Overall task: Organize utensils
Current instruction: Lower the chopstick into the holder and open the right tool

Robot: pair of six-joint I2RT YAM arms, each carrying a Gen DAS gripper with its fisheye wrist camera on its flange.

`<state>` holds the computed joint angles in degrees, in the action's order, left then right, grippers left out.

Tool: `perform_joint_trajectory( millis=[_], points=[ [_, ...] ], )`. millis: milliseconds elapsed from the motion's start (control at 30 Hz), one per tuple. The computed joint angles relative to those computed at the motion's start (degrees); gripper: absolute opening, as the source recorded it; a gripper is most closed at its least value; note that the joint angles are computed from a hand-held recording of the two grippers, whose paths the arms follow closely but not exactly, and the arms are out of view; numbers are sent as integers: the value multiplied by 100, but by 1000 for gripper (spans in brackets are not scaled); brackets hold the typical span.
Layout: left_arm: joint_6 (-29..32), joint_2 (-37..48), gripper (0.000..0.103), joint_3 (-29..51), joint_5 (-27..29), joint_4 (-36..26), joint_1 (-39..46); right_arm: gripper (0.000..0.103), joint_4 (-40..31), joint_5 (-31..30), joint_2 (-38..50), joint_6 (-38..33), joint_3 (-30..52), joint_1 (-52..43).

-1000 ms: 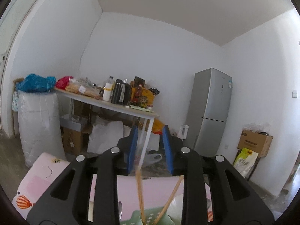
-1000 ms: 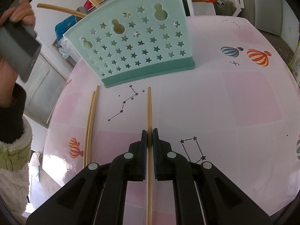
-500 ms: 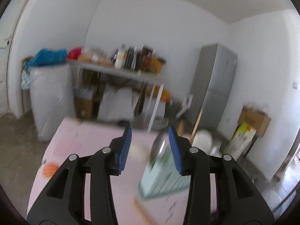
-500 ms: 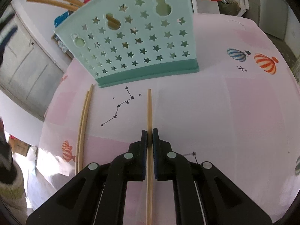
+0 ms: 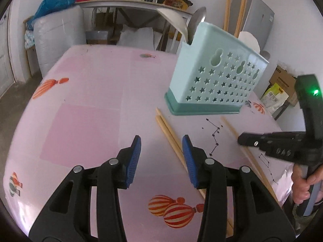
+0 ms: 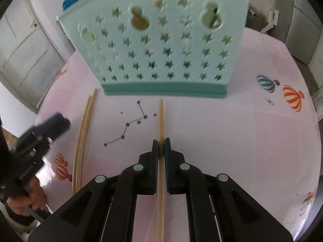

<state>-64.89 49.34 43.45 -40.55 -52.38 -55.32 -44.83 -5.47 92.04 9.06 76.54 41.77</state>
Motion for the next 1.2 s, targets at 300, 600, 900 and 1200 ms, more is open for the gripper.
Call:
perform_joint_trajectory(
  millis=[300,600,900,1200],
  points=[
    [-312,-74,41,22,70,-134,64,6,887,263,-1670,243,-242,-245],
    [-314,-107,47,28,324,-203,344,6,2279,829,-2170,257,245,-216],
    [-312,-7,58,88,286,-229,314,6,2495,1015,-1526,51,1429,-43],
    [-396,-52,64,50,257,-195,356,6,2706,845,-981,115,1545,27]
  ],
)
